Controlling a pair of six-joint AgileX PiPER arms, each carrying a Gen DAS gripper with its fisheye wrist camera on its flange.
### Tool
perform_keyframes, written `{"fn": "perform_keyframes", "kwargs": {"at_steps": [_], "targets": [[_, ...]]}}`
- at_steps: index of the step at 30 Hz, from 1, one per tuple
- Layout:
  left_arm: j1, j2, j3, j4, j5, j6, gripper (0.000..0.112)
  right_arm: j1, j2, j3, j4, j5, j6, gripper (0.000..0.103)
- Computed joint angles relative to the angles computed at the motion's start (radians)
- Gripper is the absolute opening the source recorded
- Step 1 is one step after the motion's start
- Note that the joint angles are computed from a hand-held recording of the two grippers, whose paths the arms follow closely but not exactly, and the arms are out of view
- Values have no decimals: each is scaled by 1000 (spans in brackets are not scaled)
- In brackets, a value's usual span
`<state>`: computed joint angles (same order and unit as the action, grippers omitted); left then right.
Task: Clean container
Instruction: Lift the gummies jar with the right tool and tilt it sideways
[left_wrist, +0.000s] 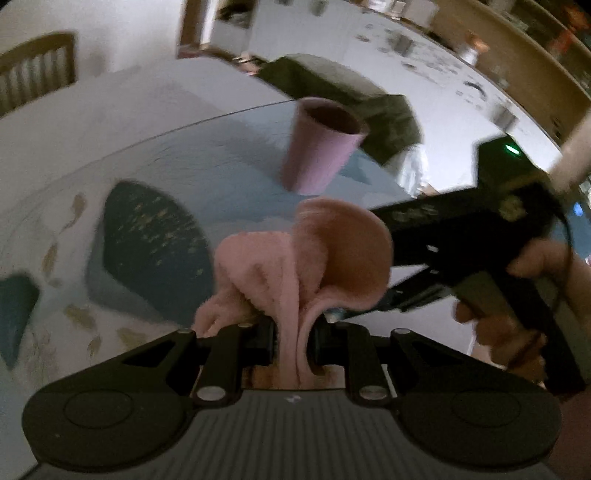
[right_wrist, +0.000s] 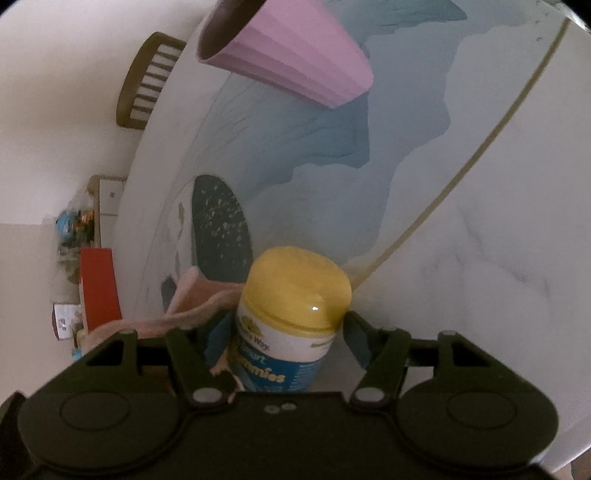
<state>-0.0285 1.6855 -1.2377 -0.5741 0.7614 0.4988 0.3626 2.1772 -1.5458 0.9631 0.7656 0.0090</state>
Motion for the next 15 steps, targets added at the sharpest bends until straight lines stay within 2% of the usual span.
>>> {"fn": "perform_keyframes", "kwargs": {"at_steps": [3,6,11,15], "targets": [[38,5,7,-53,15,-5,18,-11,13,-23,-5,34,-11,65],[23,-5,20,-9,-33,-61,18,-27,23,-49,-8,78,-27,65],[6,5,11,100,-63,-179,18,-60,3,-72,-43,156,-100,67],[-32,23,37,194,-74,-237,18,-67,-11,-165,-174,276,-292,67]]}}
